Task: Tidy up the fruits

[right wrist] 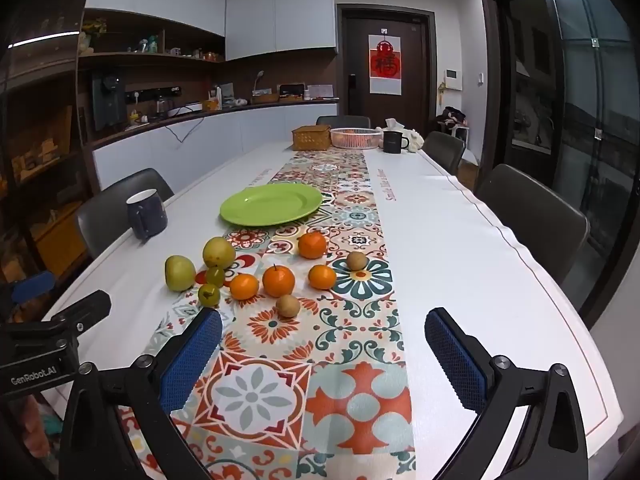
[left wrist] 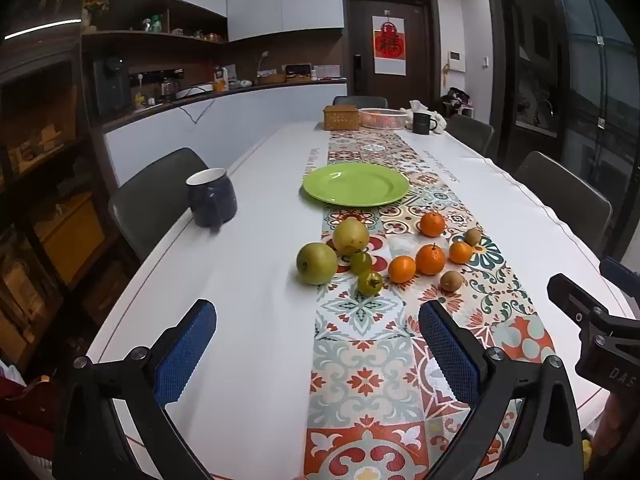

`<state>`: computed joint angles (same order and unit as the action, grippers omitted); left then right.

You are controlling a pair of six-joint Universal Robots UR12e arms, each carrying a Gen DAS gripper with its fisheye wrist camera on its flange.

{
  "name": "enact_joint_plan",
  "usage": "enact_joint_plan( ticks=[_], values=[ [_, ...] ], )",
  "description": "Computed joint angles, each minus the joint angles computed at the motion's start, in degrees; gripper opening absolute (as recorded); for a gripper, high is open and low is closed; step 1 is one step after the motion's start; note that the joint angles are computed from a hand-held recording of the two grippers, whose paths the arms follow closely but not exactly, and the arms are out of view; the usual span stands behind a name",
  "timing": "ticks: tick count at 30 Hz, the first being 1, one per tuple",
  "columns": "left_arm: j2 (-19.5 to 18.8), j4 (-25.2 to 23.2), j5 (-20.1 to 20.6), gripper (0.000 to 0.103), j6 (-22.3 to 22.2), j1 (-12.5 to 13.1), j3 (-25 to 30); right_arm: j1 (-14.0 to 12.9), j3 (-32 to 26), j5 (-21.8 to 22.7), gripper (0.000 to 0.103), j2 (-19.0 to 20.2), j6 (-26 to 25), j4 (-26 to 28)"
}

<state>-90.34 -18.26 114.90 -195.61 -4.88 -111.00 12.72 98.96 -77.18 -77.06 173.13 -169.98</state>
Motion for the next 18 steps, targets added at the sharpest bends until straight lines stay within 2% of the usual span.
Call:
enact_joint_plan(
  ticks=[18],
  values=[
    [0.9, 1.74, 0.39, 0.103, -0.43, -0.35, -0.83, 0.05, 0.24, 0.03, 0.102, -0.28, -0.34, -0.29]
  ],
)
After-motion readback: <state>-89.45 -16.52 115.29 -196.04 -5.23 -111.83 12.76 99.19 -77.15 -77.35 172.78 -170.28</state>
